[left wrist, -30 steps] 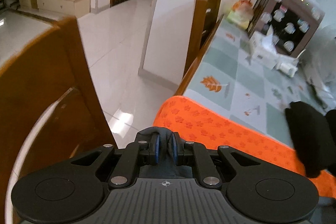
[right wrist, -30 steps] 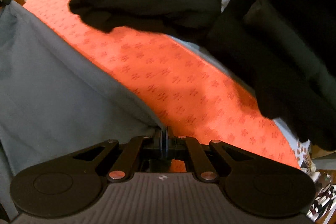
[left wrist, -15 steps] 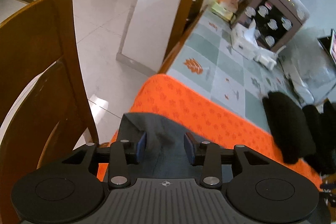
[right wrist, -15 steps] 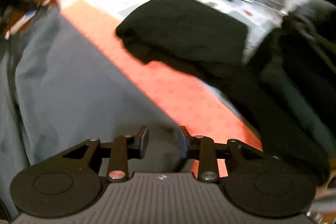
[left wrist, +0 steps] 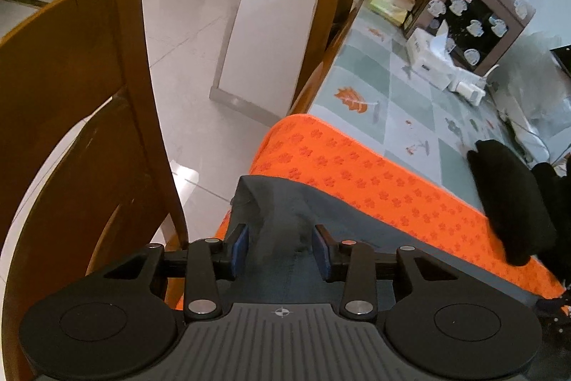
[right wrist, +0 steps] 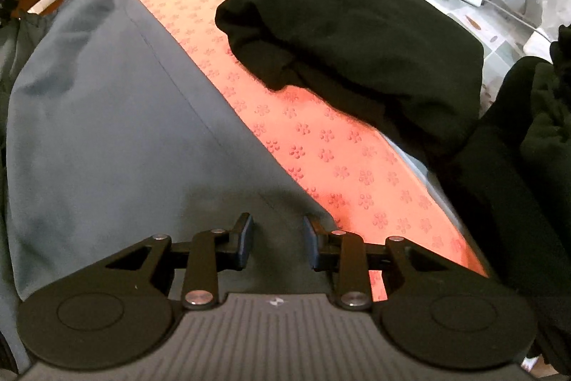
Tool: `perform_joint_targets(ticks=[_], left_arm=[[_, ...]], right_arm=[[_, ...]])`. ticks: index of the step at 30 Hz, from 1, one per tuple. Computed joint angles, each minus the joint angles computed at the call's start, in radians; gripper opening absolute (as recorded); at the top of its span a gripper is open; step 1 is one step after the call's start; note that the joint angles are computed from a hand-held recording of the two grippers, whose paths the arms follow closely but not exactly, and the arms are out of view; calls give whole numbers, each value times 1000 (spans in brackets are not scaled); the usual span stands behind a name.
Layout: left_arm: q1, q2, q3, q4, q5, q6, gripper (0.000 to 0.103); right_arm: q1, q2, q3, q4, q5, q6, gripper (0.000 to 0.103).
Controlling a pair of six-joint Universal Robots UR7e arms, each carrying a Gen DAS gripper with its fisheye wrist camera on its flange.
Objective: Fold clothes
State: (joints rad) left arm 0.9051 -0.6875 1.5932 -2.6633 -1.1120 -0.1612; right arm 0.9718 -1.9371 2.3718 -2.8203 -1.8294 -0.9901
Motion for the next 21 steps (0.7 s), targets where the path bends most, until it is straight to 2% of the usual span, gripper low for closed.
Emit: perform_joint_targets(ticks=[2,3,4,6,7,11,17,21], left_arm=[[-1,6,0,-10,-3,-5,41],[-4,8,6,-23,-3,6,34],[-7,10,11,-36,-3,17,22],[-15,8,25,-60,-3,44,12],[-20,7,34,-79,0,60,10],[-36,-9,63,-150,9,90,8],[-52,-43,82,-194,-14,100,8],[-47,-49,59,-188,-46,80,8]], right_arm=[[-4,4,-8,11,11,-3,35],[-1,8,-9,10,8,-13,34],[3,12,-10,8,4,-23,32],[18,24,-13,-1,-12,-30,21],[22,28,-15,5,-10,-34,12],[46,39,-3,-33,-45,-62,3],[59,-11,16,-46,-27,-41,2],[67,-61,-21,41,18,17,2]])
